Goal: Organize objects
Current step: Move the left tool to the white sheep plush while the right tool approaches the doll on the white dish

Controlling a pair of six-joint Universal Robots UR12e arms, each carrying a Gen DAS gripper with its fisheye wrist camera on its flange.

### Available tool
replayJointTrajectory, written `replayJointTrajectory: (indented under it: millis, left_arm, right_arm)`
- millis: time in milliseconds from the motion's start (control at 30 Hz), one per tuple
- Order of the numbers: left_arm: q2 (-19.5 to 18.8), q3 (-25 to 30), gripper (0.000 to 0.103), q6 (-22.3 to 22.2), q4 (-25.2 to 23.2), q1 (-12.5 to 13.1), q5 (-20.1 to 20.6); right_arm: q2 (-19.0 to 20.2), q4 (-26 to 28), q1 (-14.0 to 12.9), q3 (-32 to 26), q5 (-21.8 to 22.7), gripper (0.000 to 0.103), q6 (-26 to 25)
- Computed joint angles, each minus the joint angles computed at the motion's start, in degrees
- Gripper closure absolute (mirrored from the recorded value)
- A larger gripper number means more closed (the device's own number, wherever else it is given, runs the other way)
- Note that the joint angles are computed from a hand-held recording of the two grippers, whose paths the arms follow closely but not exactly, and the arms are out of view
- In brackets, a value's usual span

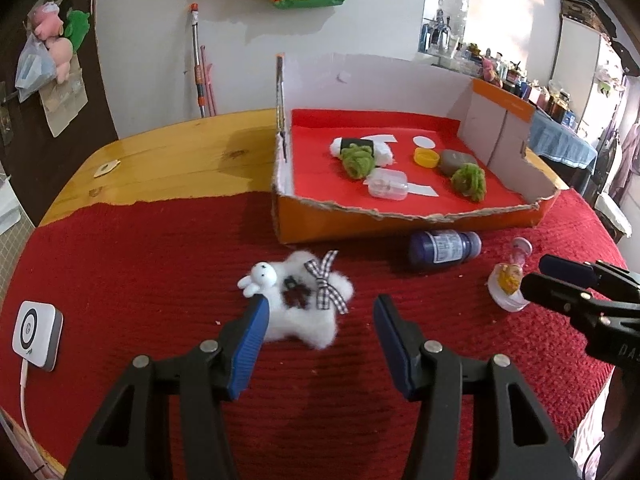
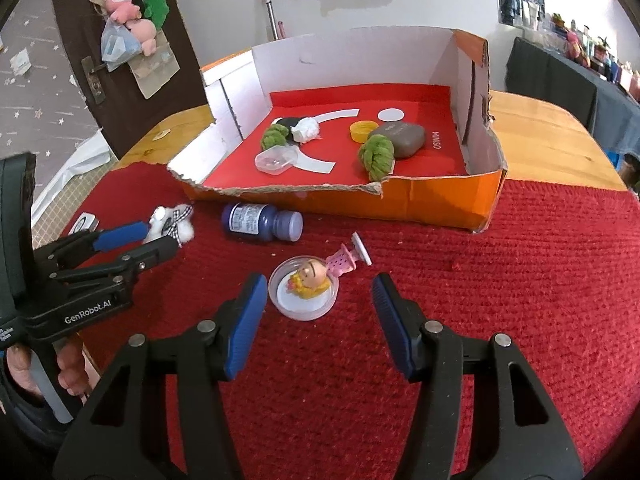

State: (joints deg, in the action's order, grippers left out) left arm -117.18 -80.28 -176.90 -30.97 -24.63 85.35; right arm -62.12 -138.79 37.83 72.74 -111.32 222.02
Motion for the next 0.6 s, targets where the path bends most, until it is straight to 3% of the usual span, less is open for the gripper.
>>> replayJointTrajectory:
  millis: [600]
  left_arm:
    - [-1.13,1.45,0.046,-1.23,-2.78,1.01,-1.75]
  right_arm:
    - [0.68,-2.69,-1.95,0.11,4.79,0.049,2.28]
